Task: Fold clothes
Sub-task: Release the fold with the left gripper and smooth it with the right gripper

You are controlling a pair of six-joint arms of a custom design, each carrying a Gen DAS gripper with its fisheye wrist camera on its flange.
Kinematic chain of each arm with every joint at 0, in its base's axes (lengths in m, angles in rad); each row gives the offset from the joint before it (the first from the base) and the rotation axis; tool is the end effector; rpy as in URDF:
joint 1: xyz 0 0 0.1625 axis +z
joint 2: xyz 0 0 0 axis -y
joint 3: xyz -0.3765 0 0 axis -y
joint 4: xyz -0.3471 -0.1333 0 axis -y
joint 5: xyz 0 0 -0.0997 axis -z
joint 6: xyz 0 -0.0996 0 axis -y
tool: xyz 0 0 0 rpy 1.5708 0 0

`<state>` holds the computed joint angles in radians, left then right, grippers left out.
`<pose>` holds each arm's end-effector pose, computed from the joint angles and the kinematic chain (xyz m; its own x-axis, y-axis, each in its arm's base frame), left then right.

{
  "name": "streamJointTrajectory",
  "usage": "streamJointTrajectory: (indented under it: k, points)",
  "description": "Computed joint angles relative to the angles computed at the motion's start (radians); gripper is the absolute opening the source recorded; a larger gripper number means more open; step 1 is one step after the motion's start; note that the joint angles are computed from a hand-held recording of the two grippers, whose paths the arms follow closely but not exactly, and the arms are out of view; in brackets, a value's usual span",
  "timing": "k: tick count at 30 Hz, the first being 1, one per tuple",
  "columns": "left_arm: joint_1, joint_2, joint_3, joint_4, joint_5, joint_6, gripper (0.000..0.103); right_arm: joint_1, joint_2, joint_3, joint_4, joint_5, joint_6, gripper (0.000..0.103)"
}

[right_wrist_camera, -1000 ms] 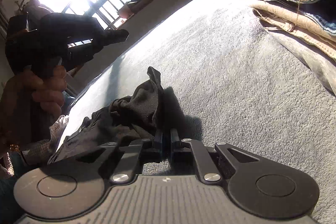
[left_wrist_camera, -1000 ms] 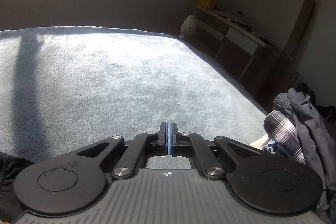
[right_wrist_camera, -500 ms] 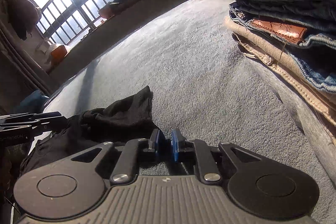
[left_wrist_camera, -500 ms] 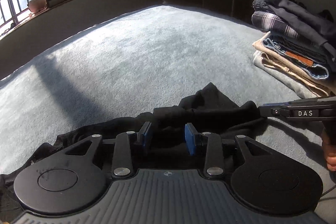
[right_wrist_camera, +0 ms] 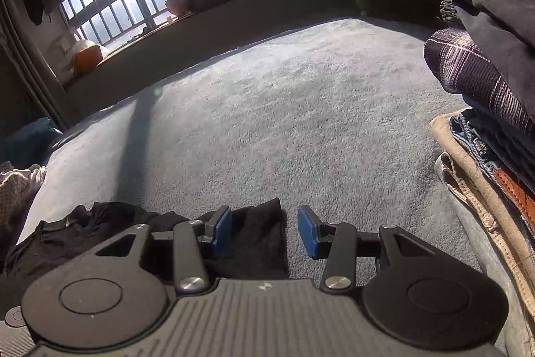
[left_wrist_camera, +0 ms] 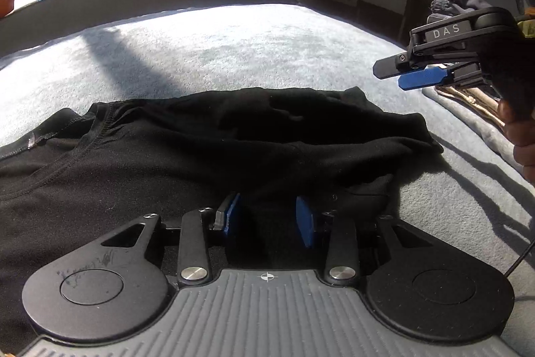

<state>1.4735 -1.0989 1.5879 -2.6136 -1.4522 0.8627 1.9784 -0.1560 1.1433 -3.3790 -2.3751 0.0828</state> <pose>0.0847 -0.6256 0.3031 -0.5839 0.6655 -0.4649 0.8090 0.5243 -0.2656 0.3267 -0.6014 -0.0428 -0.8652 0.2600 0.4288 -0.1993 0.6063 -0.7699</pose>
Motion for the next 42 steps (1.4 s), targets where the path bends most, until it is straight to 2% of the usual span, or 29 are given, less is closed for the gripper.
streamJointTrajectory:
  k: [3,4,6,7,8,12,14,20,23,26,30,32,34,36,38,39,42]
  points:
    - [0.018,0.0,0.011,-0.032,-0.037,0.012,0.038,-0.047,-0.017,-0.033,0.157,0.043,0.078,0.045]
    - [0.023,0.0,0.013,-0.039,-0.048,0.013,0.038,-0.062,-0.024,-0.043,0.224,0.069,0.106,0.041]
    - [0.03,0.002,0.013,-0.044,-0.066,0.009,0.038,-0.064,-0.01,-0.075,0.275,0.062,0.083,0.029]
    - [0.033,0.003,0.013,-0.046,-0.074,0.007,0.038,-0.06,-0.003,-0.086,0.28,0.06,0.045,0.011]
    - [0.037,0.003,0.013,-0.049,-0.083,0.005,0.039,-0.055,0.003,-0.098,0.288,0.062,0.007,0.003]
    - [0.044,0.005,0.015,-0.059,-0.105,0.001,0.039,-0.026,0.093,-0.238,0.194,-0.044,-0.168,0.003]
    - [0.044,0.004,0.018,-0.064,-0.107,0.003,0.039,-0.027,0.137,-0.322,0.128,-0.089,-0.213,0.003]
    - [0.046,0.0,0.031,-0.083,-0.106,0.017,0.039,-0.057,0.214,-0.468,0.127,-0.117,-0.286,0.003]
    - [0.047,-0.002,0.042,-0.101,-0.107,0.027,0.039,-0.072,0.236,-0.501,0.161,-0.16,-0.246,0.003]
    - [0.048,-0.002,0.043,-0.102,-0.108,0.03,0.039,-0.086,0.211,-0.443,0.139,-0.152,-0.203,0.003]
    - [0.048,0.0,0.04,-0.101,-0.108,0.032,0.039,-0.076,0.143,-0.316,0.046,-0.076,-0.162,0.009]
    - [0.048,0.0,0.039,-0.101,-0.107,0.033,0.039,-0.051,0.128,-0.286,0.0,-0.076,-0.179,0.02]
    - [0.048,0.003,0.036,-0.1,-0.107,0.032,0.04,-0.022,0.115,-0.251,-0.045,-0.081,-0.232,0.038]
    - [0.048,0.003,0.036,-0.101,-0.107,0.032,0.04,0.008,0.085,-0.187,-0.043,-0.09,-0.24,0.044]
    - [0.048,0.004,0.036,-0.103,-0.108,0.033,0.04,0.034,0.038,-0.09,-0.016,-0.097,-0.186,0.049]
    - [0.048,0.004,0.037,-0.104,-0.106,0.035,0.04,0.042,0.01,-0.034,0.005,-0.1,-0.128,0.05]
    - [0.046,0.003,0.041,-0.11,-0.102,0.041,0.04,0.03,-0.087,0.144,0.101,-0.058,0.134,0.051]
